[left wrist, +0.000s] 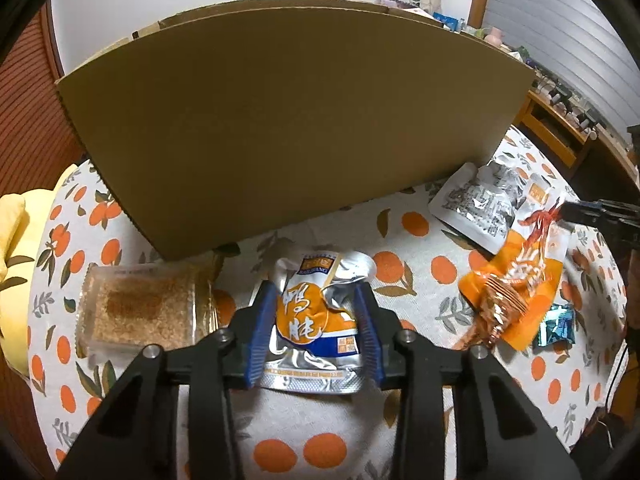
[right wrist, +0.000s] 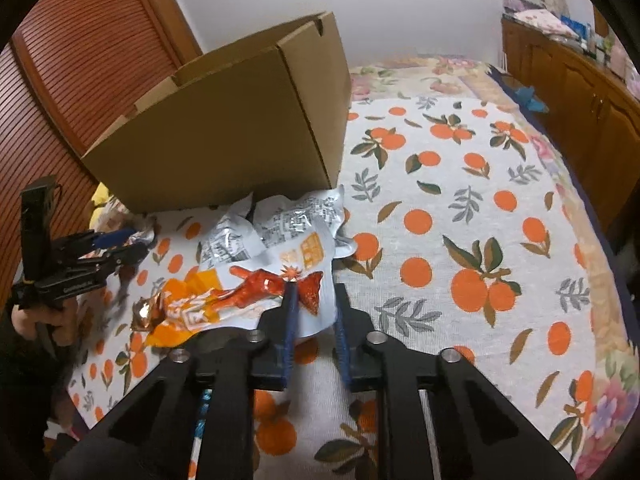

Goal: Organize snacks
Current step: 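Grasp the orange-and-silver pouch with the left gripper while the right gripper grasps the orange strip snack, then carry both snacks over the box and release them inside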

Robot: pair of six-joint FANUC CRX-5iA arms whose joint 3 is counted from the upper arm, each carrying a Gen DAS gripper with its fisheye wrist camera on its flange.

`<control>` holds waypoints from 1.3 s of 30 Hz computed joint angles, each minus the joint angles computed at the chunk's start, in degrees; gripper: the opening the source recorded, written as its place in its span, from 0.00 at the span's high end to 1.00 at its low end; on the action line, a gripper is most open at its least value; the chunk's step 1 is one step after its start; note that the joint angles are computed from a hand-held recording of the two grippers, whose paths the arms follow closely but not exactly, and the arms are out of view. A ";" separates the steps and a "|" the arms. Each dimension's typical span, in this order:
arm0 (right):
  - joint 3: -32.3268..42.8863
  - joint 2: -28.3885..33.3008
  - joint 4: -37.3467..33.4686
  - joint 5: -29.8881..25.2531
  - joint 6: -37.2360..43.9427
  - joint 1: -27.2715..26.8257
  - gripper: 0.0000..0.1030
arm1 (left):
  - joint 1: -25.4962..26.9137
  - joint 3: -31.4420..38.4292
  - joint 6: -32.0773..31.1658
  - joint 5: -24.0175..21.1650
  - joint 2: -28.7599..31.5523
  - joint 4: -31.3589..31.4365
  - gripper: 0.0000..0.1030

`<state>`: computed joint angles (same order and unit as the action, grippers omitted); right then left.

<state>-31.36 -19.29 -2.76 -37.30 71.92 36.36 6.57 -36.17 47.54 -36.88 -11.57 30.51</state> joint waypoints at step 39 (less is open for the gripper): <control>5.66 -4.20 23.42 -3.35 -4.93 15.46 1.00 | 3.23 -2.93 -12.41 -2.63 -12.06 16.17 0.64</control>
<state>-25.70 -23.49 20.66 -40.64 66.99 51.81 9.81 -39.11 35.14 -39.51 -23.63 46.68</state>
